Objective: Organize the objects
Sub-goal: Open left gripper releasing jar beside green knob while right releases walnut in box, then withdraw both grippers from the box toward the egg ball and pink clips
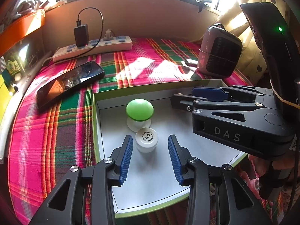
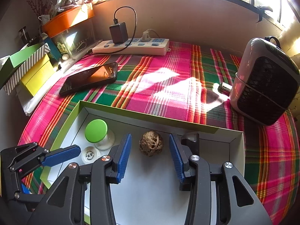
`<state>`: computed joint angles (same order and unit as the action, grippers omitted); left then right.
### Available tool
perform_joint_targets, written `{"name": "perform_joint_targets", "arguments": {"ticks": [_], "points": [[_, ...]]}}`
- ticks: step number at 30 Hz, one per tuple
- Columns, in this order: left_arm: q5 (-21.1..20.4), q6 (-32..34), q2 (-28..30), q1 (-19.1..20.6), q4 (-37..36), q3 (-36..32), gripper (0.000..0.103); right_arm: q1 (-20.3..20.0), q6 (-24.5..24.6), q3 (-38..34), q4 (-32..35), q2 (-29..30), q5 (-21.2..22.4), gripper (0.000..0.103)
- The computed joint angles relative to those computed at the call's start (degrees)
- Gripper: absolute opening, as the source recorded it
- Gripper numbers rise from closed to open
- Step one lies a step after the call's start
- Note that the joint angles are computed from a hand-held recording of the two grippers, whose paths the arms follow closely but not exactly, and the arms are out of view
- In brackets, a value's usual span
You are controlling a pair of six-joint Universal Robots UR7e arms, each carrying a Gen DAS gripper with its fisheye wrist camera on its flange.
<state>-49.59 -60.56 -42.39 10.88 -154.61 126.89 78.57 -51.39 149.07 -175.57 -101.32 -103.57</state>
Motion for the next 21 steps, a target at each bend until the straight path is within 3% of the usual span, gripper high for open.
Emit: {"name": "perform_joint_targets", "arguments": {"ticks": [21], "points": [[0.8,-5.6,-3.0,-5.8,4.0,1.6,0.038,-5.8,-5.2,5.1,7.6,-19.4,7.1,0.044]]}}
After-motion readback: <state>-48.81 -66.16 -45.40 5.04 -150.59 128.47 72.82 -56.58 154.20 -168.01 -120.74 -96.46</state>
